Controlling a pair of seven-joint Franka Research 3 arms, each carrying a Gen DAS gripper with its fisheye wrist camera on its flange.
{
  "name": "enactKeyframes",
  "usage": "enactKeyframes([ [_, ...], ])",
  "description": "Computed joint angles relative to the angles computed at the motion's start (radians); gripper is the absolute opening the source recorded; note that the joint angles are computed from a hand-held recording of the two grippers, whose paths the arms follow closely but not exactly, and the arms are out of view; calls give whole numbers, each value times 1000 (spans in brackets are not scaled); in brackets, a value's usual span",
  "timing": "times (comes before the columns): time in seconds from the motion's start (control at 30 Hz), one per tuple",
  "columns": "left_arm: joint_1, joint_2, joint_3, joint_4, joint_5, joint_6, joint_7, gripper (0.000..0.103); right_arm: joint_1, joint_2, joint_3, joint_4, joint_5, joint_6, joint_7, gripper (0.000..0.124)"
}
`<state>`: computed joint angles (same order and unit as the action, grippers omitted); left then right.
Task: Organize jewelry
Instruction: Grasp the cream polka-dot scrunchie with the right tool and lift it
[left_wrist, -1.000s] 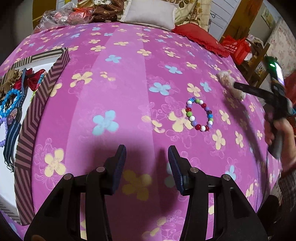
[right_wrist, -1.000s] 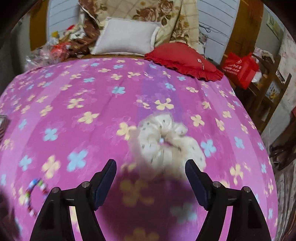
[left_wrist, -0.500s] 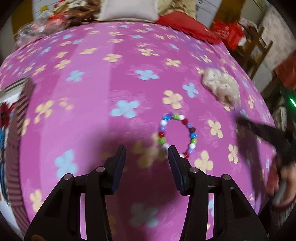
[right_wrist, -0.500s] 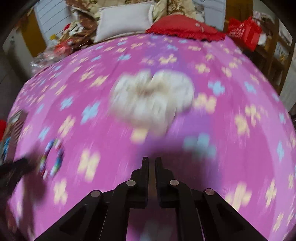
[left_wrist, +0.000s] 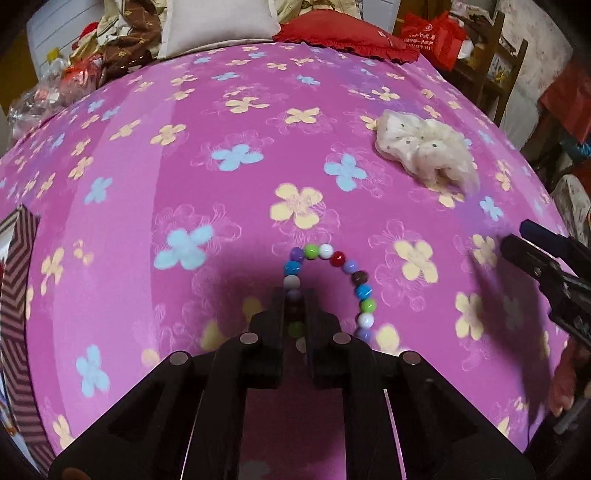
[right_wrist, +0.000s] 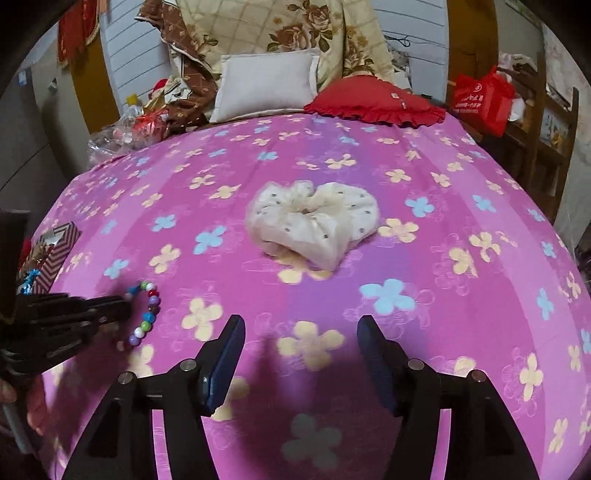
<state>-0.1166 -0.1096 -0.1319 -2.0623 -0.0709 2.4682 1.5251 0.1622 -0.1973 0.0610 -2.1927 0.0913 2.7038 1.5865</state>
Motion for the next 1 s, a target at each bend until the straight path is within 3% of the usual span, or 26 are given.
enactKeyframes([
  [0.2, -12, -109, 32, -88, -112, 17, 35, 8, -10, 77, 16, 101, -117, 7, 19, 61],
  [0.43, -41, -214, 87, -164, -214, 31, 71, 8, 55, 300, -11, 366, -286, -121, 63, 61],
  [0.5, -43, -239, 95, -181, -222, 29, 73, 8, 81, 352, -34, 421, -335, -172, 100, 48],
  [0.53, -41, -250, 95, -189, -216, 30, 71, 8, 87, 372, -43, 442, -333, -196, 111, 31],
  [0.6, -35, -283, 89, -214, -186, 40, 59, 8, 77, 371, -46, 440, -241, -195, 98, 15],
  [0.67, -28, -313, 79, -239, -142, 55, 40, 8, 57, 348, -44, 425, -124, -205, 75, 10],
  [0.73, -34, -341, 83, -261, -120, 68, 30, 8, 47, 305, -46, 386, -56, -193, 69, 10],
  [0.87, -59, -395, 106, -292, -118, 72, 22, 8, 20, 171, -41, 274, 206, -194, -36, 9],
  [1.0, -73, -454, 122, -318, -115, 64, 7, 8, 34, 44, -53, 175, 414, -222, -126, 9],
])
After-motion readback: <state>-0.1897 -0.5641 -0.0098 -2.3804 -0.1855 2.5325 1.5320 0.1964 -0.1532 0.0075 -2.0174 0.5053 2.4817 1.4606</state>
